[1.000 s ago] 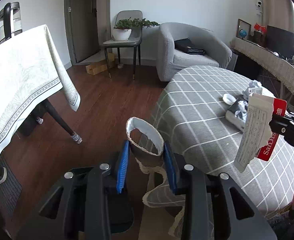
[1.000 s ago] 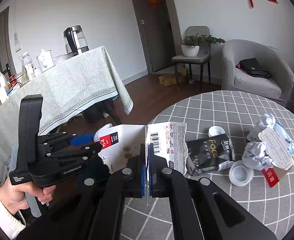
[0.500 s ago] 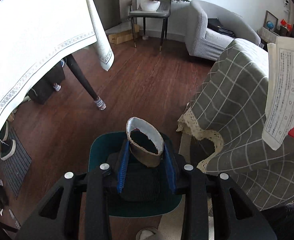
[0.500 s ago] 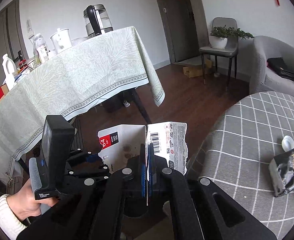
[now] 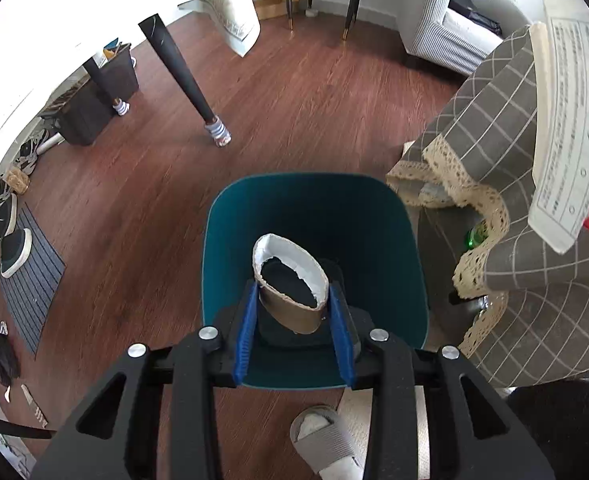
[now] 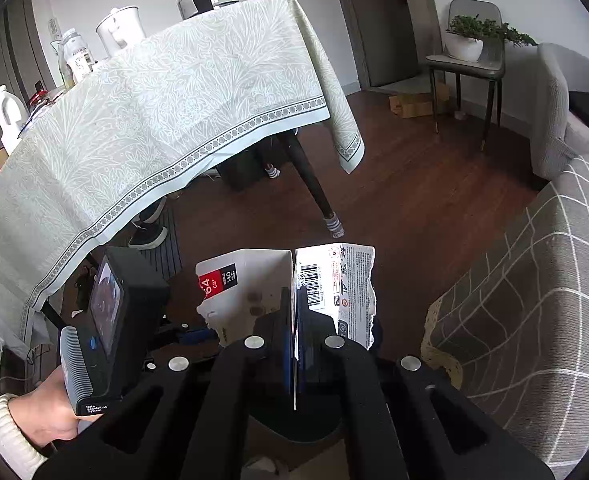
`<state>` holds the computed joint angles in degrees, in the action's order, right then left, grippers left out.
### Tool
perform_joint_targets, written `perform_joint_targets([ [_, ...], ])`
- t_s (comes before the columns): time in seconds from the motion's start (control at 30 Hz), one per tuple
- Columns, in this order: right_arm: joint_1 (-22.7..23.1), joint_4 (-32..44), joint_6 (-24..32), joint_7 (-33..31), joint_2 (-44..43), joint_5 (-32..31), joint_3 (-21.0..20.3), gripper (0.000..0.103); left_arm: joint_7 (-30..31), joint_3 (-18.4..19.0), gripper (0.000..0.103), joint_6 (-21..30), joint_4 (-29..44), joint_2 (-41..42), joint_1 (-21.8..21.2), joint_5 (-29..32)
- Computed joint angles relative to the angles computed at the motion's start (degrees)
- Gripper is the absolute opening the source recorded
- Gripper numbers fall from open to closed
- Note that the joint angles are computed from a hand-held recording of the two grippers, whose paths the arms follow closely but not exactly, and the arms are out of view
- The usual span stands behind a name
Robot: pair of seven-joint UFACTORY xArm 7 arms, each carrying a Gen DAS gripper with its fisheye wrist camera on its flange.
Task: Collect trash
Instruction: 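Carry the tape roll with the left tool over the teal bin and release, then lower the torn white box into the teal bin and open the right tool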
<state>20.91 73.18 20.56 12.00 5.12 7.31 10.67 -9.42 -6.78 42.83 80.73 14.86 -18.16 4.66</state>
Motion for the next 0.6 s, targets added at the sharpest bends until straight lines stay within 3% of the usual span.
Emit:
perform_joint_targets([
  [0.13,0.4,2.1,0.8,0.8,2.6,-0.3,0.1,0.002,0.8,0.2,0.044,-1.7,-2.6,-1.3,0.6,0.0],
  [0.6,2.6,8.9,6.5,4.9,11.1,-4.2,-0.4,0.002,2.4,0.2,0.047,-6.6,-6.3,-5.8,3.3,-4.2],
])
